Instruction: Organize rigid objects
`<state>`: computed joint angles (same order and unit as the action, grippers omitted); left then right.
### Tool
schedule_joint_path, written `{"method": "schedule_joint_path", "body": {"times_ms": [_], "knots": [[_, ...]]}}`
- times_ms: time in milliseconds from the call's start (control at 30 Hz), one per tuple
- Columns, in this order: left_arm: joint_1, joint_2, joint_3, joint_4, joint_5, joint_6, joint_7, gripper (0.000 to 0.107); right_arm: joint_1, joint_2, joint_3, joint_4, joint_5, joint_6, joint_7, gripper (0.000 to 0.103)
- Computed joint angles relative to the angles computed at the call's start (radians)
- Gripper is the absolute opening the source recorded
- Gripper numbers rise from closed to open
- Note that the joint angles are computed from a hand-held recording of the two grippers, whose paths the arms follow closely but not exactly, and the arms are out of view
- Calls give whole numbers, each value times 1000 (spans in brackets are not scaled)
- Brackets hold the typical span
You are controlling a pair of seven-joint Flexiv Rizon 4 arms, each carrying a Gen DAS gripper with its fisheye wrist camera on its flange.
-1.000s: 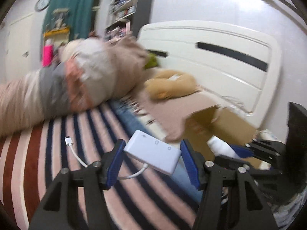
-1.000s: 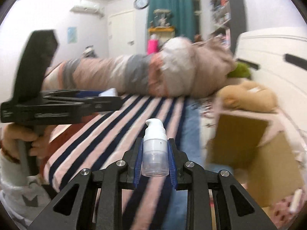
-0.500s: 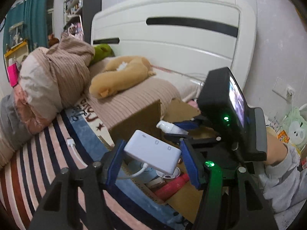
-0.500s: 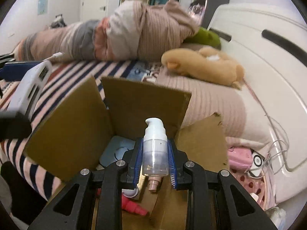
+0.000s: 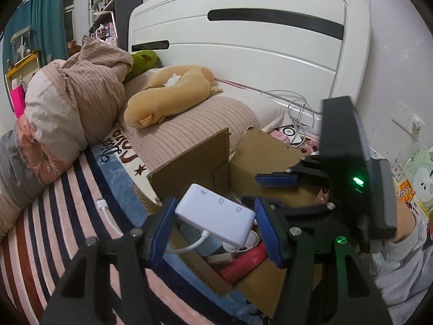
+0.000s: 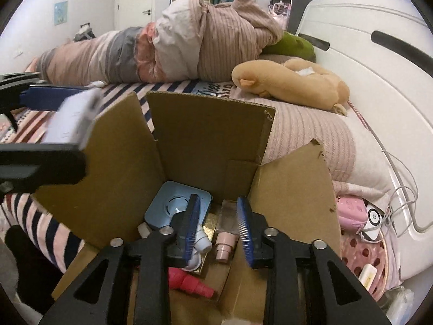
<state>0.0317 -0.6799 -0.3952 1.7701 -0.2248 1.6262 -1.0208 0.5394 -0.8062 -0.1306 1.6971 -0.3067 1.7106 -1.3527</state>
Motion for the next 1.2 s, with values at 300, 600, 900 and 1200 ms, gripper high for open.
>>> {"method": "schedule_joint_path", "body": {"times_ms": [300, 600, 900, 1200], "knots": [[-220, -69, 261, -188, 7, -176, -67, 56, -11, 26, 32, 95, 54, 140, -70, 36], [-246, -104, 298, -251, 37, -243, -105, 61, -41, 20, 75, 86, 76, 141, -93, 36], [-161, -41, 193, -135, -3, -136, -91, 69, -56, 28, 104, 84, 72, 139, -100, 39], [-128, 94, 182, 115, -8, 209, -234, 99, -118, 47, 198, 101, 43, 282, -124, 70]]}}
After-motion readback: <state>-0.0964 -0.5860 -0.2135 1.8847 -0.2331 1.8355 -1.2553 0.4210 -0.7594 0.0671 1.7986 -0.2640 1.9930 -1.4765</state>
